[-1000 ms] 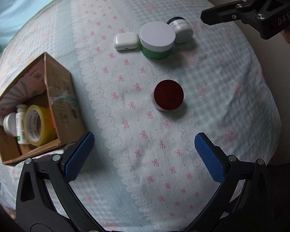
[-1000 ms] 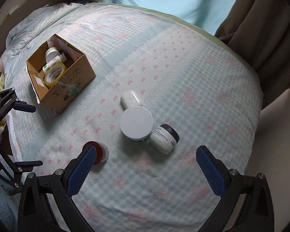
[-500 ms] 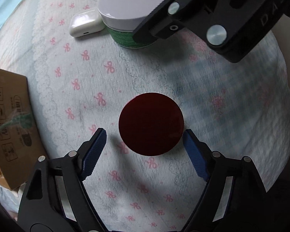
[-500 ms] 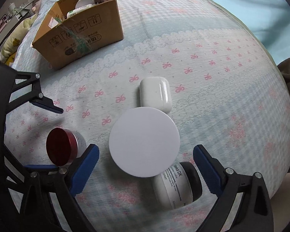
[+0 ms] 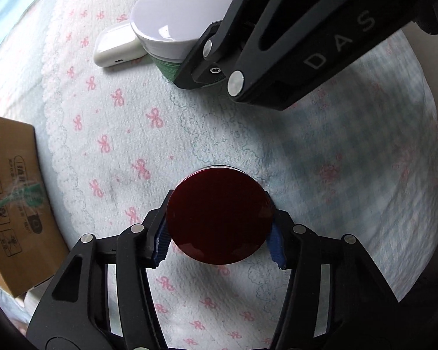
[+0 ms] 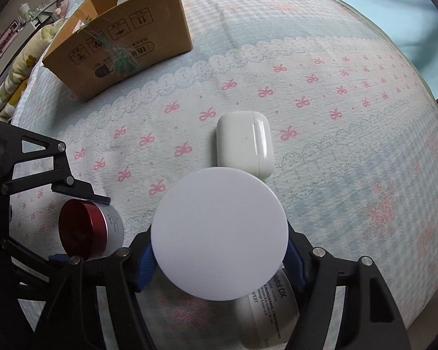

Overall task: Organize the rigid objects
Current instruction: 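Grasp the red-lidded jar with the left tool while the right tool grasps the white-lidded jar, then carry the red-lidded jar and white-lidded green jar over the cardboard box with both tools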

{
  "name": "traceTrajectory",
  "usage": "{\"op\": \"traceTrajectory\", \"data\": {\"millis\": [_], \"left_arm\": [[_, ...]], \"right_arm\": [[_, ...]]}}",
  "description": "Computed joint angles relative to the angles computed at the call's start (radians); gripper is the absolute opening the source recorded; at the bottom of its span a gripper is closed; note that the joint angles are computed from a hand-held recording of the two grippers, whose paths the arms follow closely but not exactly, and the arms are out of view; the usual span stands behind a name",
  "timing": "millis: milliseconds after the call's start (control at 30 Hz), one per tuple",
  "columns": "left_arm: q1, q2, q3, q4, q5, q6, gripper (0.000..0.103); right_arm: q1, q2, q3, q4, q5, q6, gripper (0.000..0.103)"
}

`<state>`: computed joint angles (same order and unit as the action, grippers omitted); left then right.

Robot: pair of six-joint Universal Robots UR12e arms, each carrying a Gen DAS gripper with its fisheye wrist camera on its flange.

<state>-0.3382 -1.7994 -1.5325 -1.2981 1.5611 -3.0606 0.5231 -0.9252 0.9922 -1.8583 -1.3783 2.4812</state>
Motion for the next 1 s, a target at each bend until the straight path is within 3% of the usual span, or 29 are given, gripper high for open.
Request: {"op": "traceTrajectory", "data": {"millis": [267, 600, 867, 1000], "left_arm": [[0.025, 0.011, 0.008, -0.021, -0.022, -0.003, 0.05], [0.072, 0.065, 0.018, -0.045, -0.056, -0.029, 0.05], [0.113, 0.127, 0.058, -0.066, -0.081, -0.028, 0.05], [0.145, 0.16, 0.084, -0.086, -0.143, -0.039, 0.05]], "right_arm": [[0.012, -0.006, 0.002, 0.003, -0.027, 0.034, 0.067], [0.021, -0.037, -0.009, 0.004, -0.051, 0.143, 0.067], [0.032, -0.096, -0.024, 0.003, -0.091, 0.274, 0.067], [0.043, -0.122, -0.049, 0.02, -0.12, 0.363, 0.067]]}}
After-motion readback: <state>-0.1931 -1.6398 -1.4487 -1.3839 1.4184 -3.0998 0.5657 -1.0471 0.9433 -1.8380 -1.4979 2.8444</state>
